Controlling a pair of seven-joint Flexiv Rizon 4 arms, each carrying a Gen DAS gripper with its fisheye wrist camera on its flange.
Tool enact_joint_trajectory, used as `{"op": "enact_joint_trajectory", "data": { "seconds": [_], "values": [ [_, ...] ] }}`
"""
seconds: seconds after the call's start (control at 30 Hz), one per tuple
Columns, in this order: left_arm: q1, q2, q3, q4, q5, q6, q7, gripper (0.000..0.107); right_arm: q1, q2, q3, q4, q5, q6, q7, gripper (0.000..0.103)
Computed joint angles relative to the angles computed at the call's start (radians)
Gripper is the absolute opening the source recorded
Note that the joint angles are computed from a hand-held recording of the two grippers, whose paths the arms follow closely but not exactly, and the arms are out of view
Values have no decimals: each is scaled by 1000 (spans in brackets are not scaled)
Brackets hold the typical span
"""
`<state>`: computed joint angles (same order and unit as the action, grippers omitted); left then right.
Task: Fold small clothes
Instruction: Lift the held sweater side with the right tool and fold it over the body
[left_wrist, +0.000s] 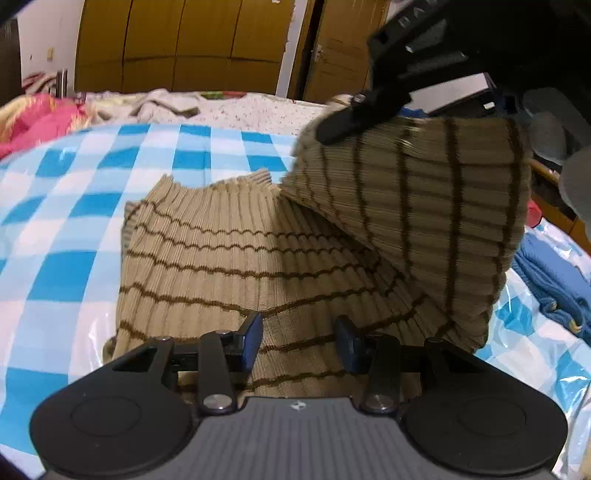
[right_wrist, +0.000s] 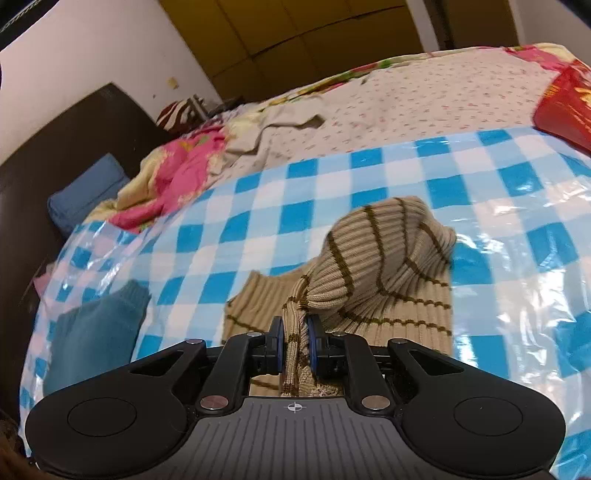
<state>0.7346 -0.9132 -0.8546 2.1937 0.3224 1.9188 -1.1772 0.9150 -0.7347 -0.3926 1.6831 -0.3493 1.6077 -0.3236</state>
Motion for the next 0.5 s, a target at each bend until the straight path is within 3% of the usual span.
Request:
{"op": "enact_joint_trajectory", "data": {
  "seconds": [0.13, 0.5],
  "values": [
    [62, -57, -63, 5, -4, -34, 0, 53, -42, -33, 72, -85, -31, -63, -17, 13],
    [104, -113, -101, 14, 7, -44, 61, 53, -151, -137, 267, -292, -110, -249, -36, 13]
  ]
}}
